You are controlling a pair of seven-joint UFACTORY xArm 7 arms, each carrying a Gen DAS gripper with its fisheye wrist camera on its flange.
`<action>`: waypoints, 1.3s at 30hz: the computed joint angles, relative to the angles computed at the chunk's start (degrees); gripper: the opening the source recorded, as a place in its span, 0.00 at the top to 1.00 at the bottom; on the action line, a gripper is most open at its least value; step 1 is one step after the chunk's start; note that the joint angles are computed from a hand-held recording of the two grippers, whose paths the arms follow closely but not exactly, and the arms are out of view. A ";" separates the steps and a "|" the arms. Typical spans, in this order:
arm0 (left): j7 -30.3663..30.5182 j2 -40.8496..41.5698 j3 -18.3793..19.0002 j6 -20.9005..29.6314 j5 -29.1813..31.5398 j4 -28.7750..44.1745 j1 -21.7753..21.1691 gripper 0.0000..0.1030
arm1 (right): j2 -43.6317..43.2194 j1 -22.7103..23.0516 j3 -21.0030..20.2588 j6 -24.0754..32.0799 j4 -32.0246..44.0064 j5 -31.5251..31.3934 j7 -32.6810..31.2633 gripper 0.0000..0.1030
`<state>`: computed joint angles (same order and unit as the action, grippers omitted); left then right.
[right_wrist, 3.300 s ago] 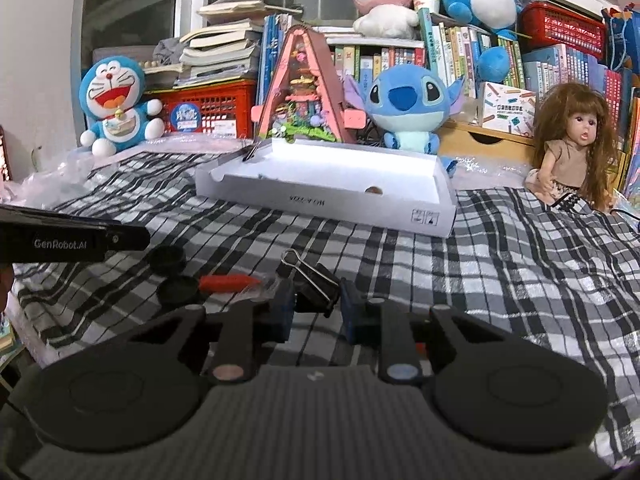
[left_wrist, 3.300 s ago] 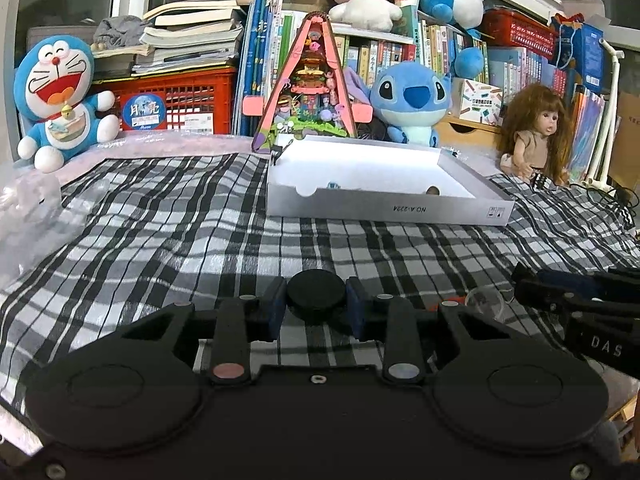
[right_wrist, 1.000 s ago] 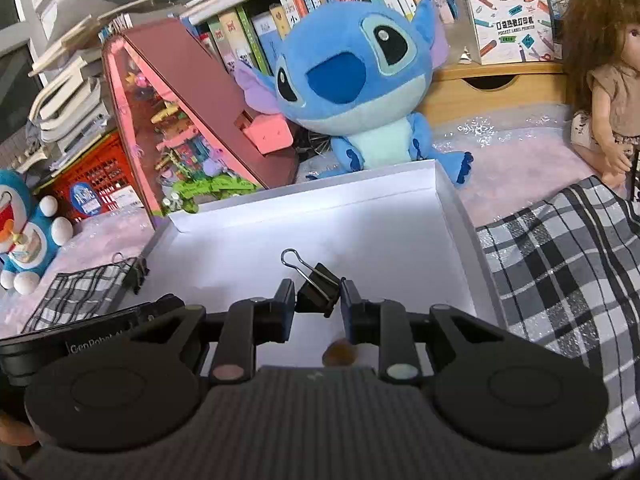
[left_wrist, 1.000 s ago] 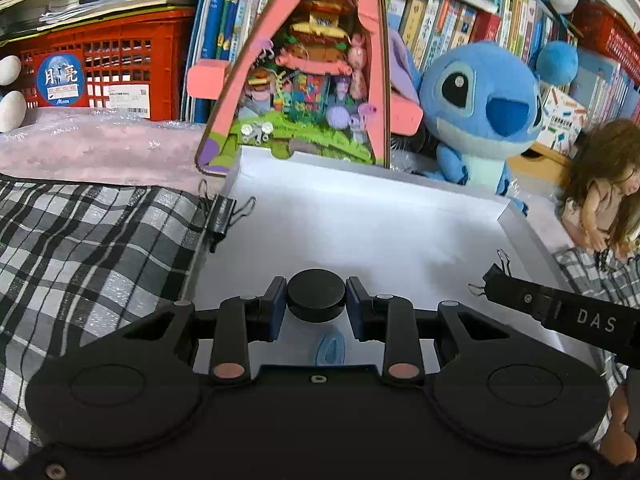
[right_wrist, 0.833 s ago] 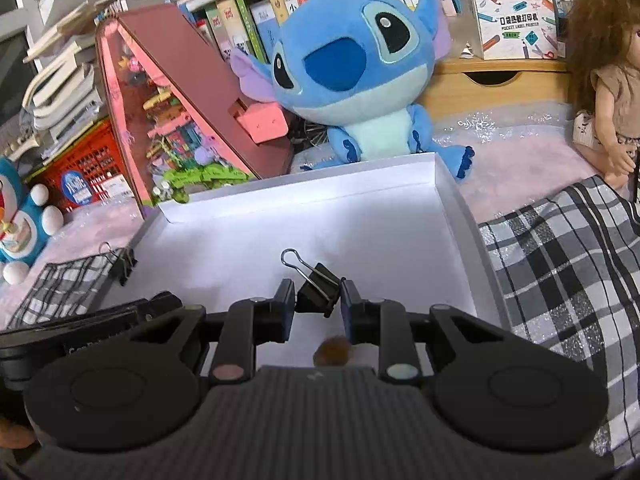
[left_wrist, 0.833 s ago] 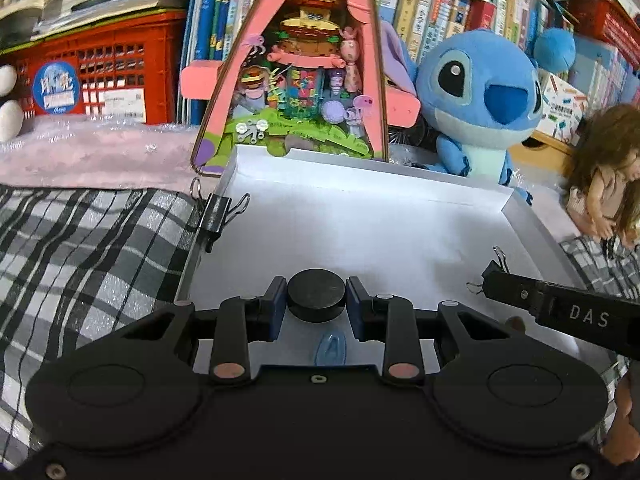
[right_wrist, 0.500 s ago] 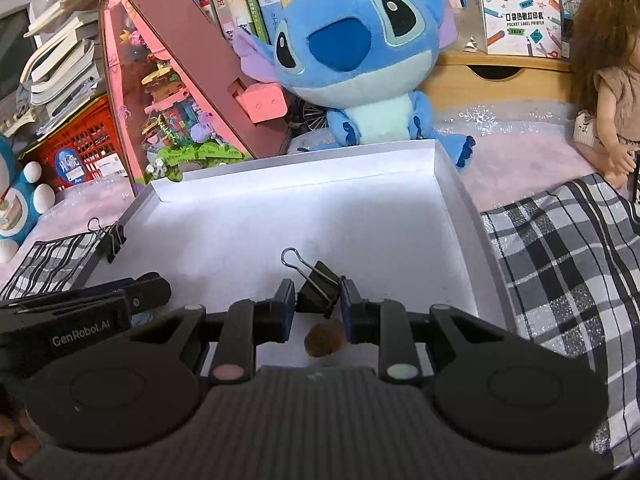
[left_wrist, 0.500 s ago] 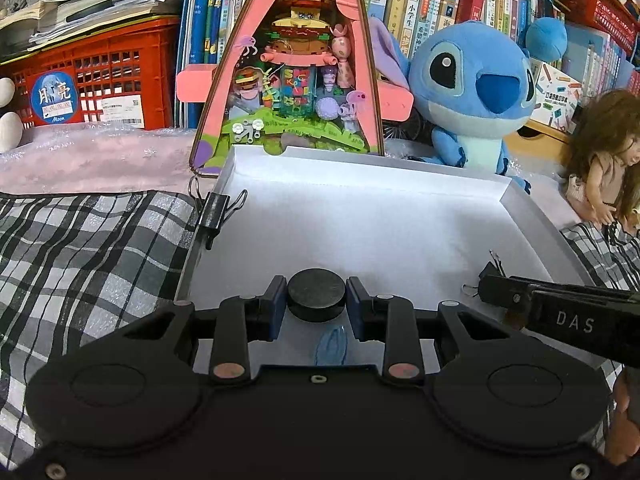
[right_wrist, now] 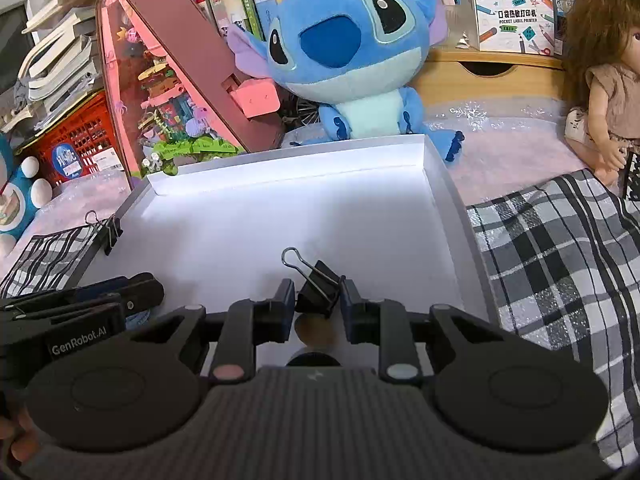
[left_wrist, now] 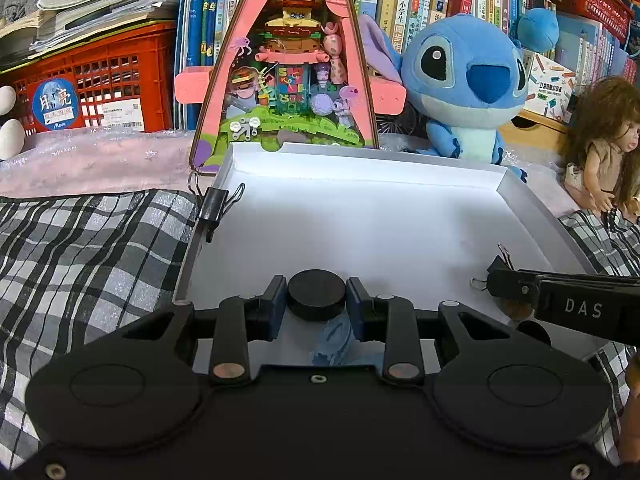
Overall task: Organize rigid objects
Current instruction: 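Open the left tool to release the lid while the right tool releases the binder clip, then withdraw both tools from the tray back over the remaining objects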
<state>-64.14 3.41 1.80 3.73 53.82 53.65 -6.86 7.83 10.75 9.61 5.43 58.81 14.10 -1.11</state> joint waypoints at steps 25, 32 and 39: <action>0.07 -4.41 -2.26 -2.04 -1.13 -2.89 2.74 0.37 | -3.54 -0.09 0.83 -2.16 -3.11 4.12 -4.00 0.34; 1.36 -11.90 -7.25 0.28 1.62 -7.62 7.27 0.28 | -8.58 2.19 0.00 -4.68 -6.62 14.45 -14.60 0.15; 7.02 -21.55 -8.40 -4.50 -3.07 -16.99 8.97 0.23 | -14.90 13.47 -9.11 -6.74 -10.83 32.27 -31.57 0.10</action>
